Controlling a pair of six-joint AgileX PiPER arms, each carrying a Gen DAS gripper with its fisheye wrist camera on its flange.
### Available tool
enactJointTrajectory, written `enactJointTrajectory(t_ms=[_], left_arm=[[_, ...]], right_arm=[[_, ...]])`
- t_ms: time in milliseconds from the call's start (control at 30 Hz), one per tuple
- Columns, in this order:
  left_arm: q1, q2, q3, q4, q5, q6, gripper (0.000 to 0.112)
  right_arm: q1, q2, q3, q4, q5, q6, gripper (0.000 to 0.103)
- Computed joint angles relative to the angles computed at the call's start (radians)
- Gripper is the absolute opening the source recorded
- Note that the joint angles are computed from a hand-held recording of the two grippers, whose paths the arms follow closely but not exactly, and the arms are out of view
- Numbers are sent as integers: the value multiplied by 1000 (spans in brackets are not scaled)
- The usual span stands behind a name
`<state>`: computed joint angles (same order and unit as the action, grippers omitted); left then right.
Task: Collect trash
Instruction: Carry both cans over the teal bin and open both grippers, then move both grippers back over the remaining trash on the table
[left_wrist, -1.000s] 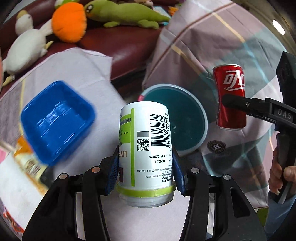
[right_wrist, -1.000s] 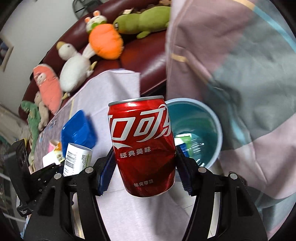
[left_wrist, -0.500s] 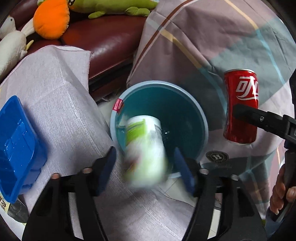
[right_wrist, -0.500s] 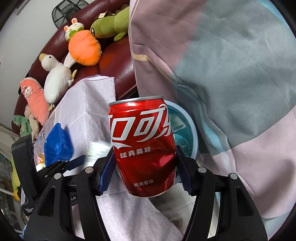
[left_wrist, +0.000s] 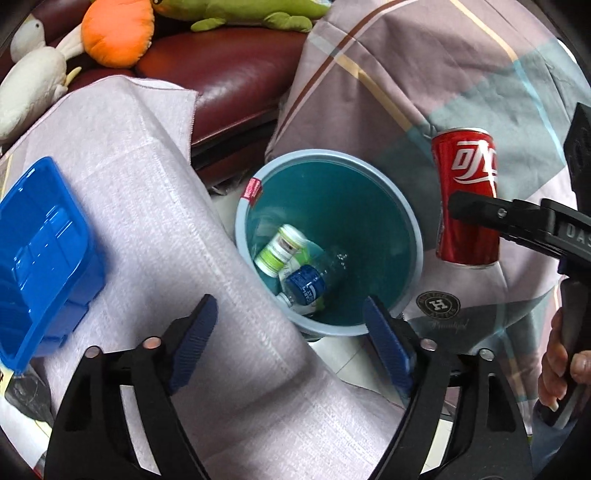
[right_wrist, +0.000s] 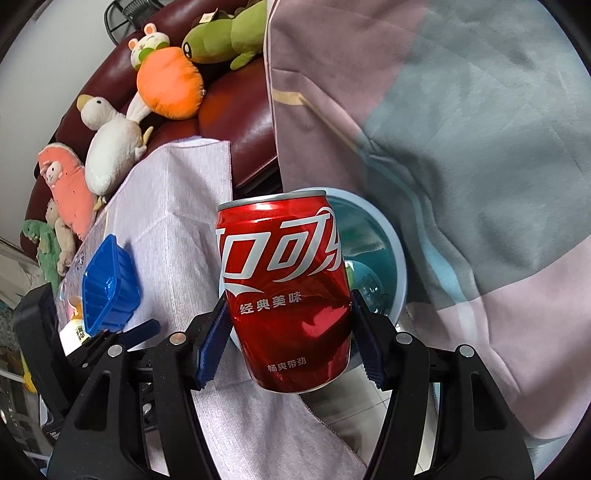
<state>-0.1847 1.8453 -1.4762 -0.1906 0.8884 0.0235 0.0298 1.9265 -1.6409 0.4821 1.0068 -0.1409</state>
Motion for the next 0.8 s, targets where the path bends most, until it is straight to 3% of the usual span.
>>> enactJointTrajectory(t_ms=[267, 367, 800], left_arm=[[63, -71, 76, -63, -14, 45, 87], [81, -94, 93, -82, -13, 66, 88], [203, -260, 244, -135, -12, 153, 88]], right_arm=[[53, 45, -62, -57, 20, 64, 61], [72, 55, -80, -70, 28, 91, 72], [167, -17, -47, -137, 40, 168, 77]])
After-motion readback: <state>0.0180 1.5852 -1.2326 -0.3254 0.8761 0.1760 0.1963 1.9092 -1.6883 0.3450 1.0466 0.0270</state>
